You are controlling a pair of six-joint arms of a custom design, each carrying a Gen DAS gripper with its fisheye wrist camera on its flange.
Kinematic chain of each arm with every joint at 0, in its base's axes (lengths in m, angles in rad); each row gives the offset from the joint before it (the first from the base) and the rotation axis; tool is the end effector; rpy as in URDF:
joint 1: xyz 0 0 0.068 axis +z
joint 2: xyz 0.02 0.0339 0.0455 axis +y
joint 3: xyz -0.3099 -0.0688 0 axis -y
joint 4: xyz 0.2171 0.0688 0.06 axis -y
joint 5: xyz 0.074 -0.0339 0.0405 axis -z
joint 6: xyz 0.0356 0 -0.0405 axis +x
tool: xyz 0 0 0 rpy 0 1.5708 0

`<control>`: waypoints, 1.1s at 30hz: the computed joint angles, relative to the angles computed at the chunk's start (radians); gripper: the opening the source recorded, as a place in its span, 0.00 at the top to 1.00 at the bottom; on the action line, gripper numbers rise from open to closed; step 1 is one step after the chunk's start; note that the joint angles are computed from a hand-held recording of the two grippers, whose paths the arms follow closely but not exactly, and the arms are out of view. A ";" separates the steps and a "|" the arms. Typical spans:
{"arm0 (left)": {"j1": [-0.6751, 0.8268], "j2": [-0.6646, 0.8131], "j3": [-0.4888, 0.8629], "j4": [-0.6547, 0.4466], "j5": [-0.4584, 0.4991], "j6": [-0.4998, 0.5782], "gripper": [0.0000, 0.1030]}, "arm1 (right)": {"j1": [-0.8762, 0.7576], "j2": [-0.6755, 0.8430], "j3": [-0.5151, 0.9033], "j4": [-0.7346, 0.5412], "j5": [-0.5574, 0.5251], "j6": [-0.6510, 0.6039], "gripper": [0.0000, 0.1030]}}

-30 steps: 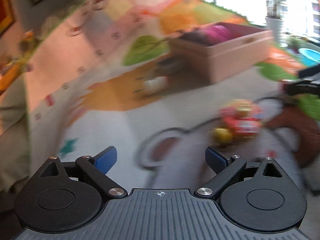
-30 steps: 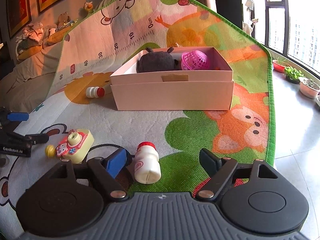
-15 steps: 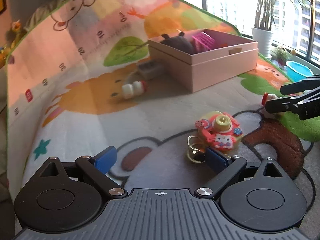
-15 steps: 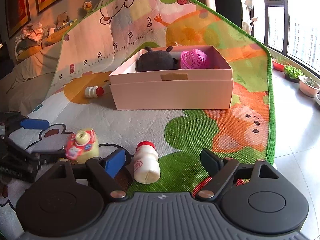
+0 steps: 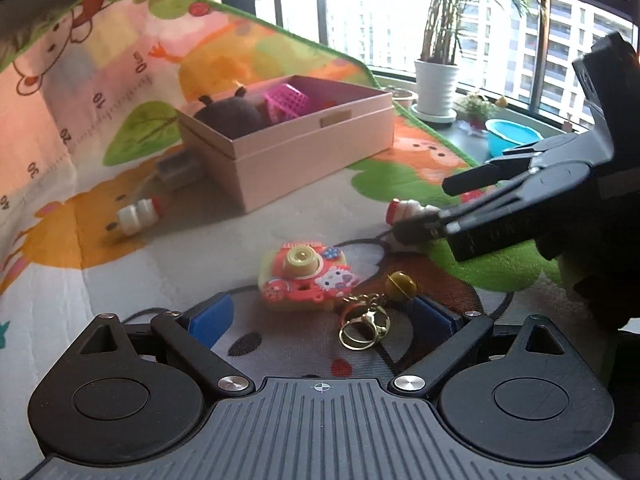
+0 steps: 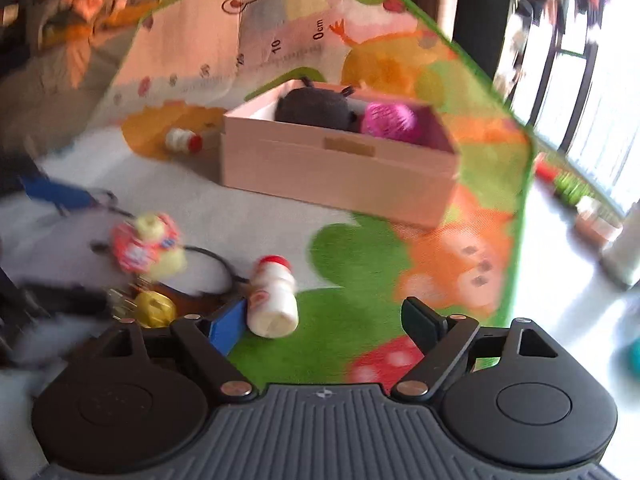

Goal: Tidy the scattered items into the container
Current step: 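Grasp the pink keychain toy with the left gripper while the right holds the yogurt bottle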

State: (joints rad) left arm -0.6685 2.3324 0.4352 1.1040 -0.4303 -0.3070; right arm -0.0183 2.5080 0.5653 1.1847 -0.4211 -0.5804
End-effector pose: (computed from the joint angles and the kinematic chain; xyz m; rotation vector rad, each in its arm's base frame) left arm 0.2413 -0.1716 0.0371 0.2078 2.2658 0.0024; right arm 0.3243 0.0086 -0.0003 -0.8212 2.1000 0.1736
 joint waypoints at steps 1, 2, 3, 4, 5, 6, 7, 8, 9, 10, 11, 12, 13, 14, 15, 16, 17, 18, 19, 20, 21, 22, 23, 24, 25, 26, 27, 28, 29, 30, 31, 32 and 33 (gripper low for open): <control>-0.001 -0.003 -0.008 0.007 -0.008 -0.004 0.03 | 0.007 0.019 -0.011 0.074 0.052 -0.009 0.18; 0.000 -0.005 -0.015 0.014 -0.015 -0.008 0.03 | 0.018 0.042 -0.018 0.150 0.116 -0.009 0.18; 0.002 -0.006 -0.023 0.022 -0.022 -0.012 0.03 | 0.028 0.058 -0.020 0.204 0.174 -0.004 0.18; 0.003 -0.006 -0.030 0.031 -0.026 -0.017 0.03 | 0.031 0.059 -0.018 0.219 0.199 0.007 0.18; 0.005 -0.007 -0.038 0.040 -0.029 -0.021 0.02 | 0.023 0.042 -0.015 0.194 0.182 0.027 0.18; 0.006 -0.005 -0.044 0.050 -0.032 -0.026 0.02 | 0.009 0.015 -0.014 0.145 0.135 0.051 0.18; 0.008 -0.002 -0.048 0.059 -0.036 -0.032 0.02 | -0.007 -0.011 -0.014 0.098 0.074 0.073 0.18; 0.008 0.000 -0.052 0.067 -0.040 -0.038 0.02 | -0.026 -0.035 -0.011 0.047 -0.005 0.088 0.18; 0.010 0.003 -0.056 0.076 -0.041 -0.042 0.02 | -0.037 -0.047 -0.010 0.020 -0.069 0.090 0.18; 0.012 0.007 -0.059 0.087 -0.042 -0.047 0.02 | -0.041 -0.050 -0.011 0.014 -0.110 0.077 0.19; 0.014 0.011 -0.062 0.097 -0.041 -0.052 0.02 | -0.035 -0.045 -0.013 0.027 -0.122 0.053 0.19; 0.016 0.015 -0.065 0.107 -0.039 -0.057 0.02 | -0.026 -0.036 -0.009 0.040 -0.117 0.025 0.19; 0.019 0.020 -0.068 0.117 -0.035 -0.060 0.02 | -0.015 -0.029 0.011 0.020 -0.105 -0.012 0.19; 0.020 0.024 -0.071 0.123 -0.033 -0.064 0.02 | -0.008 -0.028 0.041 -0.029 -0.096 -0.037 0.20; 0.022 0.026 -0.072 0.125 -0.031 -0.065 0.02 | -0.005 -0.032 0.081 -0.103 -0.094 -0.057 0.22; 0.024 0.030 -0.075 0.129 -0.031 -0.066 0.02 | -0.002 -0.037 0.124 -0.185 -0.097 -0.072 0.25; 0.025 0.033 -0.079 0.135 -0.032 -0.068 0.02 | -0.006 -0.038 0.163 -0.261 -0.105 -0.087 0.26; 0.026 0.036 -0.085 0.144 -0.033 -0.071 0.02 | -0.009 -0.037 0.196 -0.324 -0.111 -0.098 0.30; 0.028 0.039 -0.092 0.154 -0.034 -0.075 0.02 | -0.013 -0.034 0.219 -0.370 -0.119 -0.106 0.33; 0.030 0.042 -0.099 0.166 -0.036 -0.081 0.02 | -0.021 -0.035 0.237 -0.405 -0.139 -0.108 0.35; 0.032 0.045 -0.106 0.178 -0.035 -0.087 0.02 | -0.028 -0.040 0.250 -0.448 -0.159 -0.115 0.46; 0.035 0.048 -0.114 0.190 -0.033 -0.093 0.02 | -0.036 -0.045 0.246 -0.471 -0.177 -0.120 0.55; 0.037 0.052 -0.119 0.200 -0.031 -0.097 0.02 | -0.036 -0.051 0.243 -0.484 -0.182 -0.115 0.55; 0.040 0.054 -0.122 0.205 -0.028 -0.100 0.02 | -0.035 -0.053 0.228 -0.468 -0.182 -0.110 0.55; 0.042 0.056 -0.121 0.205 -0.025 -0.102 0.02 | -0.037 -0.055 0.206 -0.441 -0.183 -0.110 0.55; 0.044 0.056 -0.118 0.199 -0.022 -0.102 0.02 | -0.038 -0.056 0.182 -0.412 -0.185 -0.108 0.55; 0.045 0.055 -0.113 0.190 -0.021 -0.103 0.02 | -0.042 -0.059 0.161 -0.393 -0.192 -0.102 0.55; 0.045 0.054 -0.107 0.182 -0.020 -0.106 0.02 | -0.049 -0.063 0.144 -0.383 -0.206 -0.093 0.55; 0.046 0.054 -0.102 0.175 -0.018 -0.108 0.02 | -0.058 -0.066 0.129 -0.375 -0.225 -0.081 0.55; 0.045 0.054 -0.097 0.168 -0.015 -0.108 0.02 | -0.067 -0.067 0.112 -0.360 -0.242 -0.068 0.55; 0.044 0.053 -0.090 0.159 -0.013 -0.106 0.02 | -0.073 -0.064 0.092 -0.330 -0.252 -0.053 0.55; 0.042 0.052 -0.082 0.147 -0.012 -0.102 0.02 | -0.079 -0.059 0.074 -0.300 -0.258 -0.037 0.55; 0.041 0.051 -0.075 0.138 -0.012 -0.096 0.02 | -0.082 -0.051 0.059 -0.270 -0.260 -0.019 0.55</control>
State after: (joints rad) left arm -0.6272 2.3832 0.3606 1.2422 -0.4419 -0.4026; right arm -0.1004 2.4568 0.6244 0.9147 -0.6815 -0.5997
